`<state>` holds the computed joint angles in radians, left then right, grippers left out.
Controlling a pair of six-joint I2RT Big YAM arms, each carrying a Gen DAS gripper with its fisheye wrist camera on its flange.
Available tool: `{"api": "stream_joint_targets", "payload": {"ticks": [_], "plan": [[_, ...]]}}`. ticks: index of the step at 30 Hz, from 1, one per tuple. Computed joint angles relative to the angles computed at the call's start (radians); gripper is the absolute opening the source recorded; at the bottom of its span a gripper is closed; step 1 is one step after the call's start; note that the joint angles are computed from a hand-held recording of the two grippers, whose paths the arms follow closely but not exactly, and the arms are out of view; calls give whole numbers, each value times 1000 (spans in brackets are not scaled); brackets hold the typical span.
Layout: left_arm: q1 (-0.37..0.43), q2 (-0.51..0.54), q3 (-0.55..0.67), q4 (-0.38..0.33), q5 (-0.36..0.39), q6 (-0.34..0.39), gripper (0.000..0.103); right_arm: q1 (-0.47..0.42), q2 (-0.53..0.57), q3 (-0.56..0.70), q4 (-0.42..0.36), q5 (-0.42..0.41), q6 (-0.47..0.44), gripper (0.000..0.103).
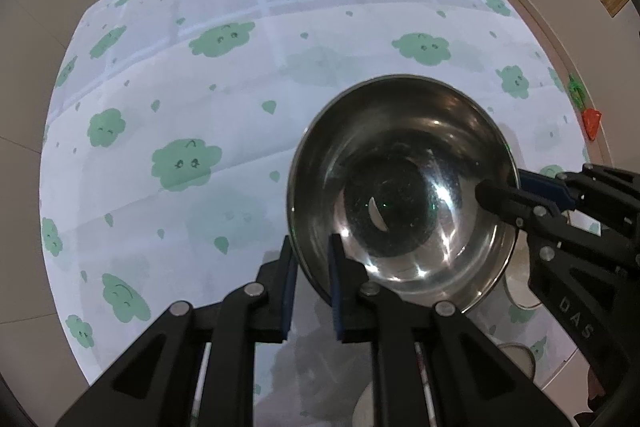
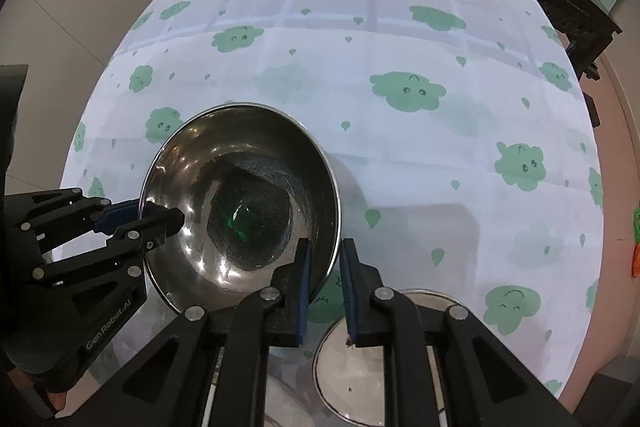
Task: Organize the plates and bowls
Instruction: 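Lift the smaller steel bowl with the left gripper toward the large steel bowl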
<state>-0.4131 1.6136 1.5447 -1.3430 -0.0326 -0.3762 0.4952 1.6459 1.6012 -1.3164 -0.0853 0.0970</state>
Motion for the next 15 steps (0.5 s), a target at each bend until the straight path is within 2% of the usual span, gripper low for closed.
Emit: {"api": "stream_joint_targets", "payload": {"ticks": [15], "plan": [[-25,-101,-21,-35,-14,11,12,39,-95,14,-56,32,45,16]]}}
